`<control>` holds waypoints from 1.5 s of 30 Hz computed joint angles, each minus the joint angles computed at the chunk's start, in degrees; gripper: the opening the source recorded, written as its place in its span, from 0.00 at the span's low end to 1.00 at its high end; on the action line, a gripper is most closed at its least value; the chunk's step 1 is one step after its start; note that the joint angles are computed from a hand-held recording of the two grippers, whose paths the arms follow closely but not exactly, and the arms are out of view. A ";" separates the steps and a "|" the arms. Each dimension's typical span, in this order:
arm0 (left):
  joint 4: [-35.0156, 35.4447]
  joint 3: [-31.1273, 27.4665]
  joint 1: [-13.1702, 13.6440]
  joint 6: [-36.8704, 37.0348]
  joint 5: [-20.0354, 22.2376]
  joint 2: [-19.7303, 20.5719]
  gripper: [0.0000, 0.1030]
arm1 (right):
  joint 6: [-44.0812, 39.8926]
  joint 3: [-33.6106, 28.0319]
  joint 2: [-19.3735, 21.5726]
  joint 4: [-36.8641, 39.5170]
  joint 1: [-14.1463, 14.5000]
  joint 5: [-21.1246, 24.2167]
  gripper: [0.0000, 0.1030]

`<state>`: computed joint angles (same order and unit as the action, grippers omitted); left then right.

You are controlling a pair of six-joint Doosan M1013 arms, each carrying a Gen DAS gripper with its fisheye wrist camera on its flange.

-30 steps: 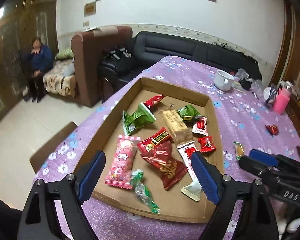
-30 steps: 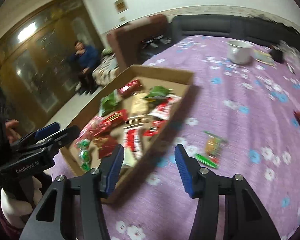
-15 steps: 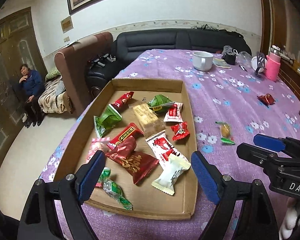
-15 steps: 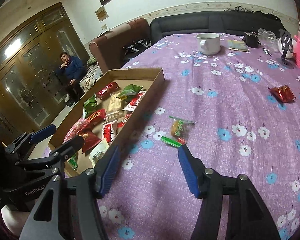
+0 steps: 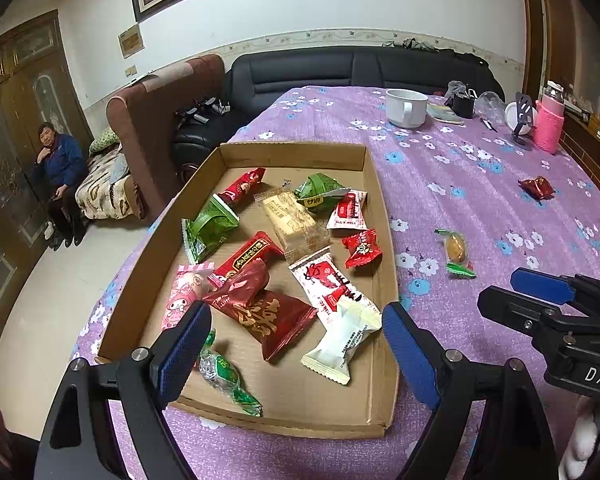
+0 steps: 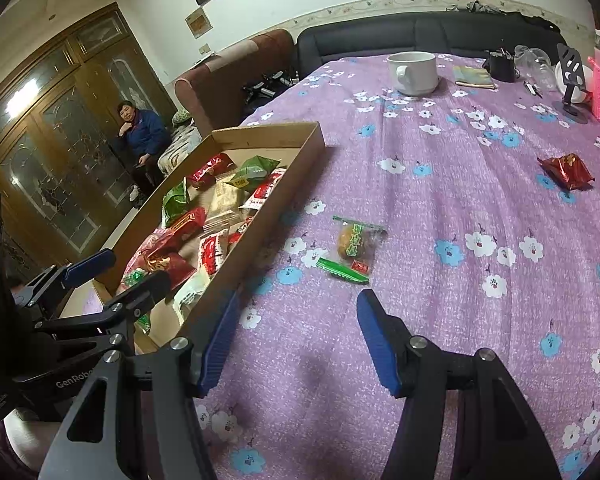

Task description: Organize snacks

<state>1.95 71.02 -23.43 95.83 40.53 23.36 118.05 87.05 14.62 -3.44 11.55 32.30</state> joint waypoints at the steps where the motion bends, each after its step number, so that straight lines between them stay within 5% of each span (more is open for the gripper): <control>1: 0.10 -0.05 0.02 -0.03 0.07 0.03 0.87 | -0.04 -0.02 0.03 0.04 -0.02 0.05 0.58; 35: 2.38 -0.37 -0.82 -1.07 1.11 0.47 0.87 | -0.92 1.71 -0.97 2.41 -1.32 -0.55 0.59; 42: -9.90 -1.45 0.12 8.85 -0.50 -0.42 0.87 | 7.96 4.86 -3.87 -5.60 -3.68 -0.25 0.58; 45: -18.69 -3.48 0.04 16.03 4.04 0.83 0.88 | 13.50 6.25 -5.26 -9.58 -5.28 0.94 0.58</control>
<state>-16.74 67.54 -23.39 111.86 44.56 24.19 131.56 93.31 9.36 -13.02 6.27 33.23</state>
